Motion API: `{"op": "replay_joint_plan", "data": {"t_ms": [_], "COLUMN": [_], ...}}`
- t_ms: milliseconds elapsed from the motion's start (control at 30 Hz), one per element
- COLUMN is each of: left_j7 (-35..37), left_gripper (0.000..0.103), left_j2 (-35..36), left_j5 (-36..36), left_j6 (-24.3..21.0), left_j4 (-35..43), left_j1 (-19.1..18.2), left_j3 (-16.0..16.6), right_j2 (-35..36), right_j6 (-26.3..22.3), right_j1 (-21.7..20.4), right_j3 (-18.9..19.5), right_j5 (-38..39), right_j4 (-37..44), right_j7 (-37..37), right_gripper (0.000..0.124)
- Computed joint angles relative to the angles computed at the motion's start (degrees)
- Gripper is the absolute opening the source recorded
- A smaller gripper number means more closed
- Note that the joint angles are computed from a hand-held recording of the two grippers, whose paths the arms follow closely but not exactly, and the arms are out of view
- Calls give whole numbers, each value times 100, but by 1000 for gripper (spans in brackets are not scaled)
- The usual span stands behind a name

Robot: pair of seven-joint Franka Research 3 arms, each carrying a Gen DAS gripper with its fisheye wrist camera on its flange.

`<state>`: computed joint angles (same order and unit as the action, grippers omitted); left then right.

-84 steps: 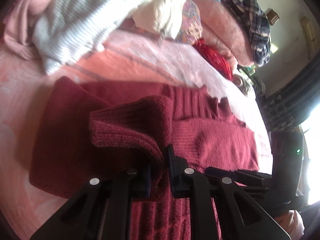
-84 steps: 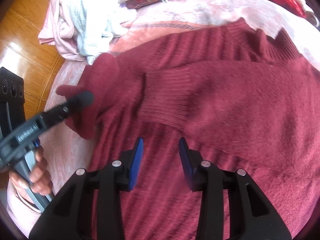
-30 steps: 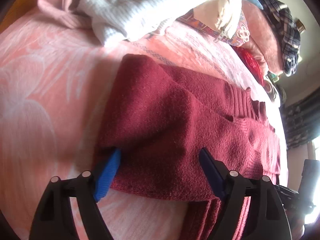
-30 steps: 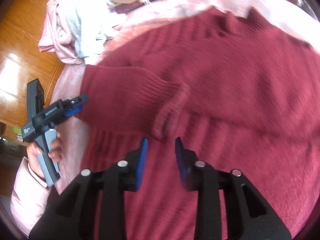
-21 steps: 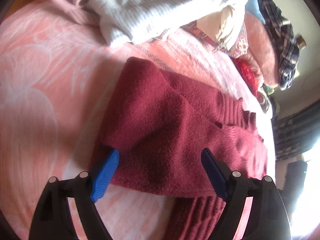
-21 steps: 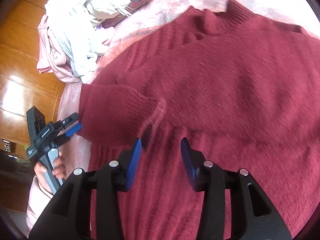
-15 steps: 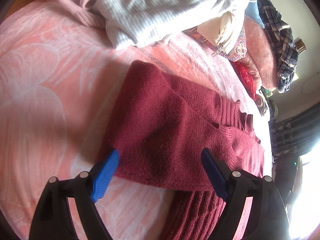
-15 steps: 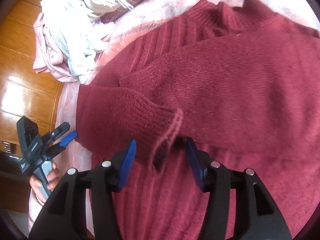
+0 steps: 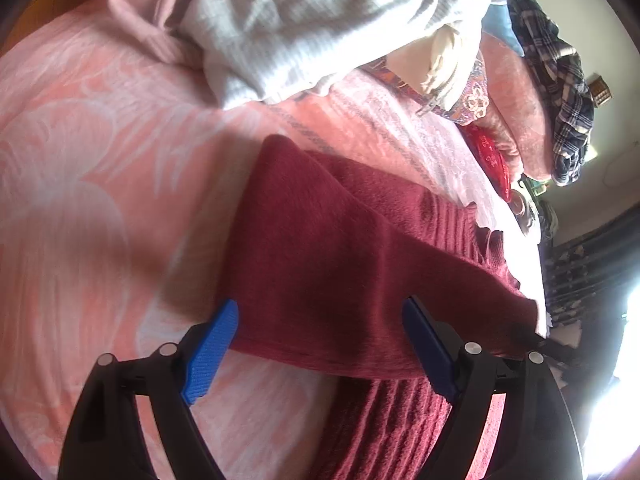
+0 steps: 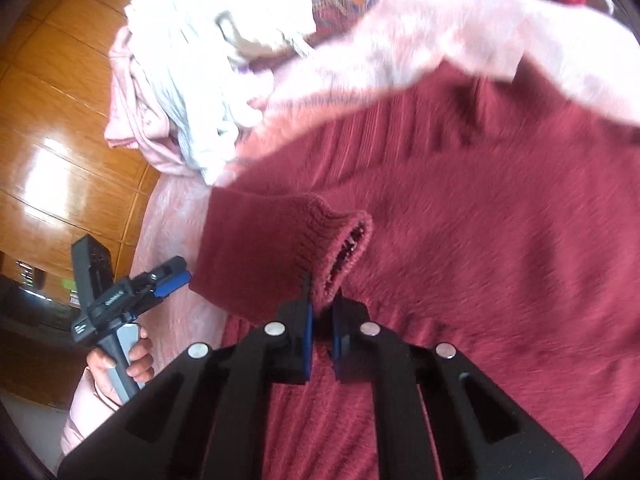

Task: Fold small clothes
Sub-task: 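Grasp the folded sleeve cuff with the right tool, then hold the cuff with the right tool while the left tool presses the folded side flat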

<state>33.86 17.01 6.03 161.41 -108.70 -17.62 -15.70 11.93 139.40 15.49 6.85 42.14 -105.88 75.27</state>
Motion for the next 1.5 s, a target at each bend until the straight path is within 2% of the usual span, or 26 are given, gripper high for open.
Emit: {"op": "replay_joint_plan", "data": {"t_ms": [300, 667, 967, 1133, 1367, 1500], "left_j7": [-76, -16, -25, -24, 64, -50], "left_gripper": [85, 85, 85, 85, 84, 87], "left_j2": [521, 1299, 1736, 2076, 2324, 2328], "left_j5": [350, 808, 1052, 1272, 1199, 1133], "left_j6": [-455, -1209, -1754, -2479, -2715, -2495], "left_j4": [887, 2183, 2940, 3573, 3779, 3610], "left_j1": [-306, -796, -1081, -1324, -1323, -1284], "left_j3": [72, 205, 309, 445, 408, 422], "right_j2": [-618, -954, -1168, -1114, -875, -767], "right_j6": [117, 133, 262, 311, 362, 397], "right_j1": [-282, -739, -1061, -1152, -1198, -1249], "right_j3": [-361, -669, -870, -902, -894, -880], "right_j5": [-495, -615, -526, -560, -937, -794], "right_j4": [-428, -1043, -1558, -1697, -1736, -1759], "right_j7": [28, -105, -159, -169, 143, 104], "right_gripper": [6, 6, 6, 6, 6, 6]}}
